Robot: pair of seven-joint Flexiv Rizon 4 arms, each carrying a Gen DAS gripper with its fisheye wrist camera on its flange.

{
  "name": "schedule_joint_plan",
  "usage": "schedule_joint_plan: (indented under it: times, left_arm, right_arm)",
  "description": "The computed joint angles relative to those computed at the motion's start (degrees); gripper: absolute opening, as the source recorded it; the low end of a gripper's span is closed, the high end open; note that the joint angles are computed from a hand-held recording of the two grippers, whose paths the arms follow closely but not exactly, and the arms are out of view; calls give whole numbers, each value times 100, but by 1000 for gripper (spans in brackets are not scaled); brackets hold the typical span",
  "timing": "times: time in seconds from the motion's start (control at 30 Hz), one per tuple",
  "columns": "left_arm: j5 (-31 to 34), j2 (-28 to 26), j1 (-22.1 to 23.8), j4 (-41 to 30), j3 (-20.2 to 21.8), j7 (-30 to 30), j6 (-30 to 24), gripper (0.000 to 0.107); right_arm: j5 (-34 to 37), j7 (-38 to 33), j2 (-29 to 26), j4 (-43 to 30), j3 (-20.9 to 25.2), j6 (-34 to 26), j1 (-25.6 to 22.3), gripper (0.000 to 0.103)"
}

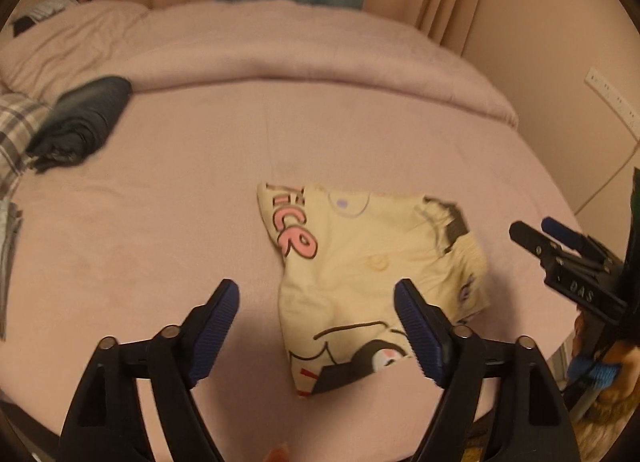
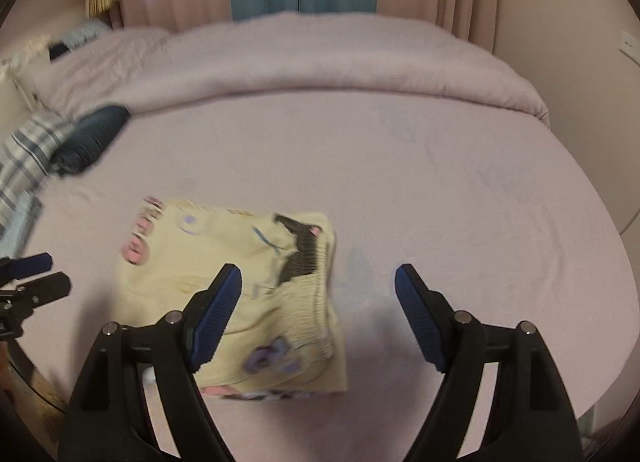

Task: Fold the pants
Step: 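Open the right gripper and lift both grippers away from the pants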

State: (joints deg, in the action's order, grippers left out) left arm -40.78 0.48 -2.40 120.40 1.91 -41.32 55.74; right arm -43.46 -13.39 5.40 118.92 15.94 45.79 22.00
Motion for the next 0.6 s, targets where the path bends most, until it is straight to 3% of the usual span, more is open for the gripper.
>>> schedule_joint_plan:
  times: [0.3, 0.5, 0.6]
  left_arm:
    - [-666, 503, -284, 475, 74, 66, 512, 90]
    - [-6, 631, -338, 752, 86, -354, 901, 90]
    - [172, 619, -355, 775, 108, -494, 816, 90]
  right_arm:
    - [-725, 1018, 268, 54, 333, -227, 175, 85]
    - [-666, 1369, 351, 100, 411, -383, 283, 85]
    - [-532, 1368, 317, 103, 426, -416, 348, 85]
